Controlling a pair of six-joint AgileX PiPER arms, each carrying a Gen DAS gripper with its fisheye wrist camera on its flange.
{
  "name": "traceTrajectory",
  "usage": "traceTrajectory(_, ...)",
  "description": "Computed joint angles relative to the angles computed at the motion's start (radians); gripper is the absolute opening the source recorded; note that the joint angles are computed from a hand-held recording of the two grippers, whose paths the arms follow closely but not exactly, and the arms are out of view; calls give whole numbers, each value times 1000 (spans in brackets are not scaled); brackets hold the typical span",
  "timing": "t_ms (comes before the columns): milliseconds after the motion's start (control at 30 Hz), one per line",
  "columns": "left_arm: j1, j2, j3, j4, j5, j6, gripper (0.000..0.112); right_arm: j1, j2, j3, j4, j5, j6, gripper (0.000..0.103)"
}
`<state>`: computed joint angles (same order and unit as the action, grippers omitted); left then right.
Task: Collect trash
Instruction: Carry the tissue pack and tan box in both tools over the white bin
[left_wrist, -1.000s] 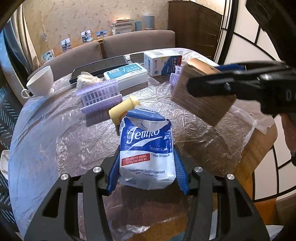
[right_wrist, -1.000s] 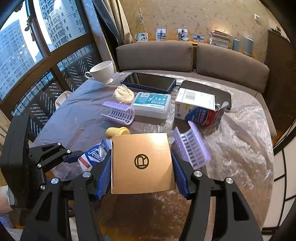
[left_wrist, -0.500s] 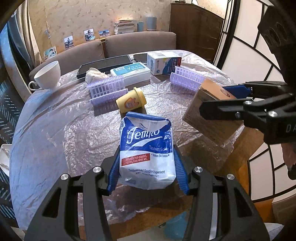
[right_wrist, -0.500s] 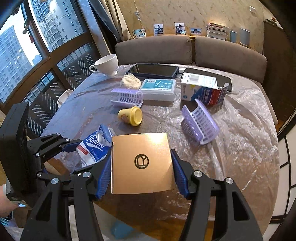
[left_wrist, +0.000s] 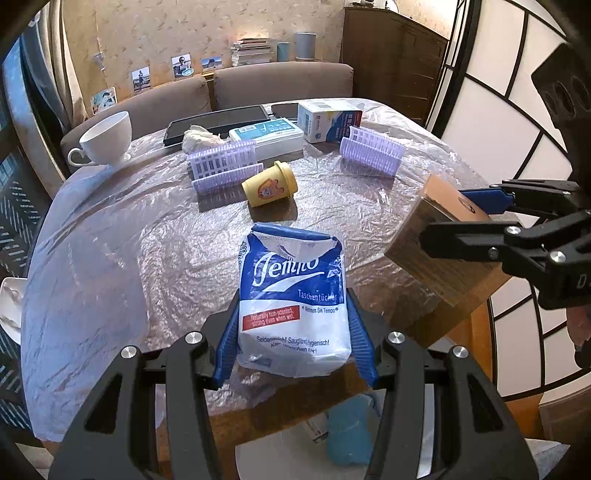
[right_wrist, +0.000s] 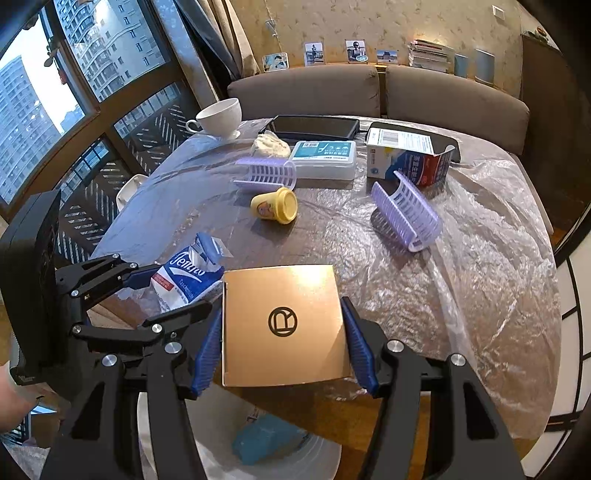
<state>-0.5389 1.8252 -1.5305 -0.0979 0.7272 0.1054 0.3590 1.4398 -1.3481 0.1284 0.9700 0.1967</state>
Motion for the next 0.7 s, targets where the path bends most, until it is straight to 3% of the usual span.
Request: traceTrajectory(700, 6, -141, 147, -32, -7, 14, 53, 79, -115, 97, -35, 24, 98, 59)
